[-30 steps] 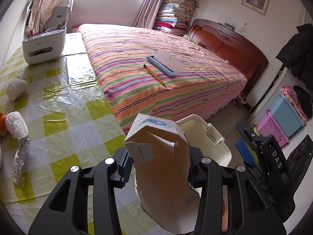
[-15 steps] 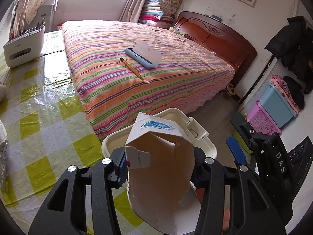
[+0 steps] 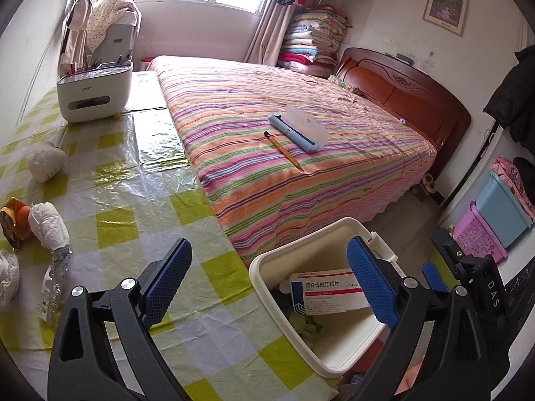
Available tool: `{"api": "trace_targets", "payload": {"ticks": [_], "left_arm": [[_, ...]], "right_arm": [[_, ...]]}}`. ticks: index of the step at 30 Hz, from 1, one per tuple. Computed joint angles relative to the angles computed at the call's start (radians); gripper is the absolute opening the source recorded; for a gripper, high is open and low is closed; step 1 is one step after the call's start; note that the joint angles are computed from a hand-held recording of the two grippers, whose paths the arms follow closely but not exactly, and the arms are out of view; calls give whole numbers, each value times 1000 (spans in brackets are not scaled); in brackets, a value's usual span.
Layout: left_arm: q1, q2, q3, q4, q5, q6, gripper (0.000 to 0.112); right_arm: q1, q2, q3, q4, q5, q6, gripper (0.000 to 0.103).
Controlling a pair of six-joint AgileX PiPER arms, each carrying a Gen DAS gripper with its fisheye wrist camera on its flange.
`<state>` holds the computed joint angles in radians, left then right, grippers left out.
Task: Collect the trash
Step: 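Drop the tissue box and can into the bin, opening both grippers, then move both grippers back to the table toward the lace hat and tissue bag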
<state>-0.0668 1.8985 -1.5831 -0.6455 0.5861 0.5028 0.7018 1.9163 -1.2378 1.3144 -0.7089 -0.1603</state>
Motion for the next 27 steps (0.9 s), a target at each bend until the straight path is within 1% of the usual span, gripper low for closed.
{"api": "trace_targets", "payload": {"ticks": [5,11,14,17,20,23,27], "left_arm": [[62,-4,7,29,-2,-21,93],[122,-32,35,128,-29,-59,93],[161,-54,64,143,-49,-55,93],[204,-64,71,158,-45,-75,93],[238,-60,65,223,-40,-151,93],[257,-49,56,347,-46,-292,93],[289,-17,20,407,-7,-380,93]], "right_arm": [[-6,22,-45,39,57,-63,73],[5,44,-90,87,79,-149,73],[7,57,-119,121,98,-198,73],[9,69,-142,146,114,-234,73],[13,84,-169,174,124,-272,73],[15,98,-198,207,139,-314,73],[19,119,-237,245,157,-367,73]]}}
